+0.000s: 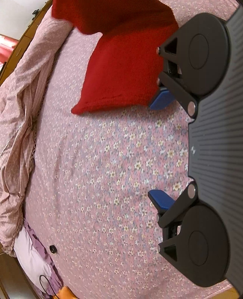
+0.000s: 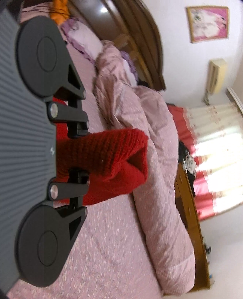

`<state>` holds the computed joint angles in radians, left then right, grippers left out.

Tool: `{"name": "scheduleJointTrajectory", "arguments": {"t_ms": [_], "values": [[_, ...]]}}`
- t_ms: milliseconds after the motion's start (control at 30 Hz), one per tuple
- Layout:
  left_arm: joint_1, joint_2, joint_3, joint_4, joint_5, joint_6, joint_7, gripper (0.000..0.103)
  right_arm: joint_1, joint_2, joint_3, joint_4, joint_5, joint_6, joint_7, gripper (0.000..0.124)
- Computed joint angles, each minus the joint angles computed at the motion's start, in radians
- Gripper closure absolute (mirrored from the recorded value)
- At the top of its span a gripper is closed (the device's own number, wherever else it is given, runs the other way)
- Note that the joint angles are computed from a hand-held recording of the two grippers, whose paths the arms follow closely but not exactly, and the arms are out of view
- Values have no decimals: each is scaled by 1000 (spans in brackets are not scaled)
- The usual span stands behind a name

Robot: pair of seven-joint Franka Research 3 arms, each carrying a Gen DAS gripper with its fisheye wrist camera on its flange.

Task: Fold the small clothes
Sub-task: 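Fold the lifted end over the cardigan and open the right tool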

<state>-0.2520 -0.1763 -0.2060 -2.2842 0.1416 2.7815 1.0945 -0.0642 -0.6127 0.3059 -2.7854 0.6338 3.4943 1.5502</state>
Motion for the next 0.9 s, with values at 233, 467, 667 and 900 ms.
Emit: {"name": "scheduleJointTrajectory", "arguments": {"t_ms": [233,467,667,900], "values": [[4,-3,15,-11,-25,6,13,8,72,75,-23,42,-64,-52,-4,95],[10,-13,28,-30,-60,10,33,8,2,136,93,65,-96,-101,26,95],[23,-30,38,-50,-70,15,36,8,-72,128,183,96,-101,-57,54,95],[34,-55,51,-72,-83,17,30,8,-29,164,225,120,-89,-54,-43,95]]}}
